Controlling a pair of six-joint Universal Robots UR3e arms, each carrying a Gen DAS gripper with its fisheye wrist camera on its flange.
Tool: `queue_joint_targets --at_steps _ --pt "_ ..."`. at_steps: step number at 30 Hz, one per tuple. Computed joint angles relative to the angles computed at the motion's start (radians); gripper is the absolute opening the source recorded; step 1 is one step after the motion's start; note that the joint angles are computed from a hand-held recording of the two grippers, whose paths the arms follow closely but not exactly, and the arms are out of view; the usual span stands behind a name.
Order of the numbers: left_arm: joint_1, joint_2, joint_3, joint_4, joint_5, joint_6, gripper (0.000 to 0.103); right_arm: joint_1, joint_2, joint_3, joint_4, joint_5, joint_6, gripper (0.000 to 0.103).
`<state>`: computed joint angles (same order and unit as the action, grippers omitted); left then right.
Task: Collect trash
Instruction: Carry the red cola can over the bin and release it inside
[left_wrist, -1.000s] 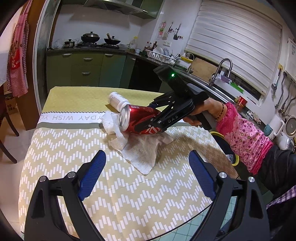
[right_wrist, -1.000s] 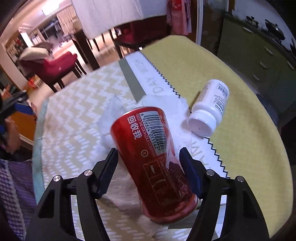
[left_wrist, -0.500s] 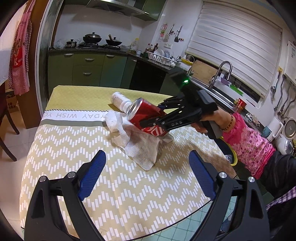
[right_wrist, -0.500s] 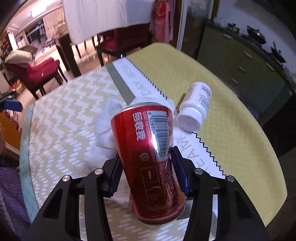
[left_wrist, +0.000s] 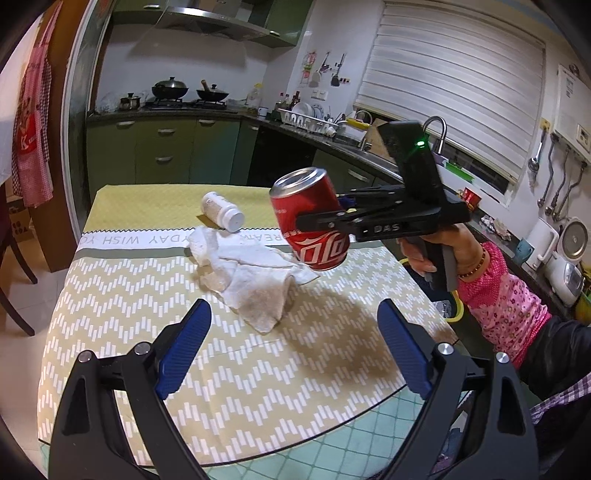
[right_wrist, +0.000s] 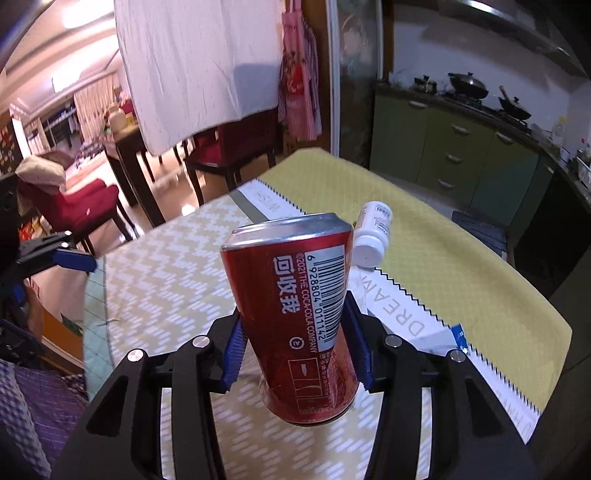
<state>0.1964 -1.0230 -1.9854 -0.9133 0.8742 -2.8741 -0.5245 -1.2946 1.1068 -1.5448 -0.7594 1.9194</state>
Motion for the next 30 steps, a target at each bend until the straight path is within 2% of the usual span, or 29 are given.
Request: queue_joint_targets --at_steps 6,10,12,14,18,23,30 --pt "-0.094 -0.01 0.005 0.057 0.056 -0.043 0.088 -0.237 -0.141 0.025 0.26 0.105 -0.172 0.048" --pt "-0.16 -0.039 0.009 0.1 0.086 -0.073 0.088 -0.443 -0.183 0.02 0.355 0.126 -0.224 0.048" --pt "-0.197 -0.064 0.013 0.127 0.103 -0.089 0.088 -0.538 -0.187 0.03 0.34 0.113 -0.212 0.048" --pt "-0.229 -0.096 0.023 0.148 0.118 -0.1 0.088 -0.637 -0.18 0.057 0.276 0.091 -0.171 0.048" --pt "-0.3 -0.168 0.057 0.185 0.159 -0.126 0.088 -0.763 -0.119 0.119 0.046 0.014 -0.032 0.048" --pt "-0.394 -0.248 0.114 0.216 0.211 -0.147 0.088 -0.797 0.008 0.157 -0.23 -0.066 0.118 0.048" --pt "-0.465 -0.287 0.16 0.223 0.28 -0.156 0.088 -0.772 0.198 0.074 -0.388 -0.164 0.206 0.049"
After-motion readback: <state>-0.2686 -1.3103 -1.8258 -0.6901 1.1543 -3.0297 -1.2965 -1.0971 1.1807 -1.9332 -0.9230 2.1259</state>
